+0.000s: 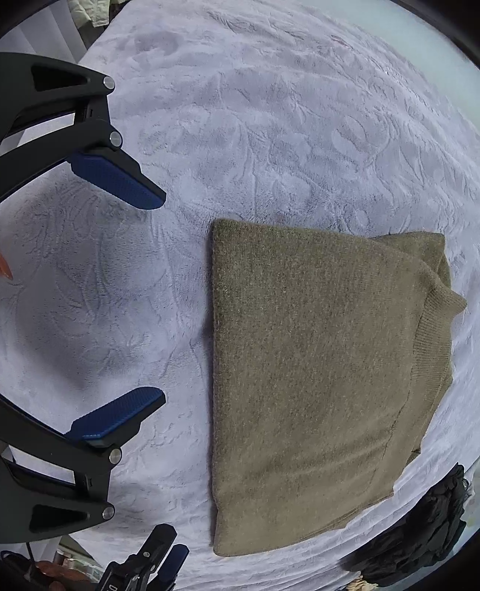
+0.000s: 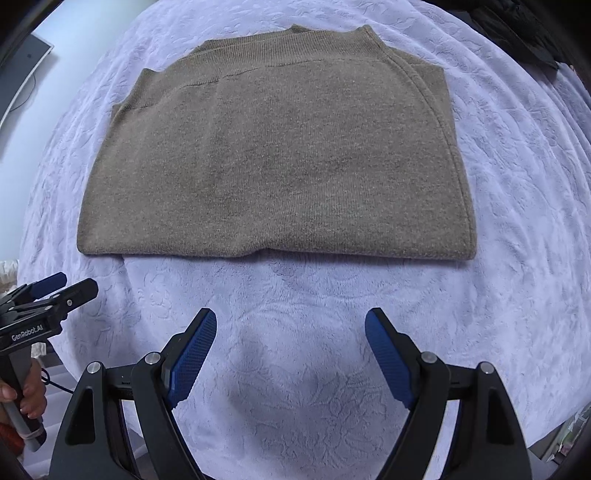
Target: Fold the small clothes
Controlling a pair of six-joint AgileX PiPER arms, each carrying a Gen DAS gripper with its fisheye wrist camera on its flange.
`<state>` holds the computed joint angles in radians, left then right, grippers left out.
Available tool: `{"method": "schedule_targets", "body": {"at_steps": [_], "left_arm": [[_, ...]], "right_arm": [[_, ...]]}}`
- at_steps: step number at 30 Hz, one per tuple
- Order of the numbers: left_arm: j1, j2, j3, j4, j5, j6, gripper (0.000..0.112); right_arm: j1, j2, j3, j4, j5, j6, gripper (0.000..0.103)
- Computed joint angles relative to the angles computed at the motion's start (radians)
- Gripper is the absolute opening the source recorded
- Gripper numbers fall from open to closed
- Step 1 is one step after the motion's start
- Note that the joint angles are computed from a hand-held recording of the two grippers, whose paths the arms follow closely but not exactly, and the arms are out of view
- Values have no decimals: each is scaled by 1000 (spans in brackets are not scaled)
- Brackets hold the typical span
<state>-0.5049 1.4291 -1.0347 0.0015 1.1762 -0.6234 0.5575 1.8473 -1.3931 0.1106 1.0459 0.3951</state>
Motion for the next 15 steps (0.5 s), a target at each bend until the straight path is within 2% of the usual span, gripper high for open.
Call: {"method": "schedule_targets", "body": {"at_steps": [7, 10, 15], "left_arm": [[2, 54, 20, 40, -12, -106, 97], [43, 54, 39, -13, -53, -62, 97], [176, -3, 106, -170, -149, 112, 97]], "right_arm": [[3, 6, 8, 25, -7, -2, 85], [3, 15, -1, 40, -13, -10, 85], [3, 53, -44, 67, -14, -14, 85]]}}
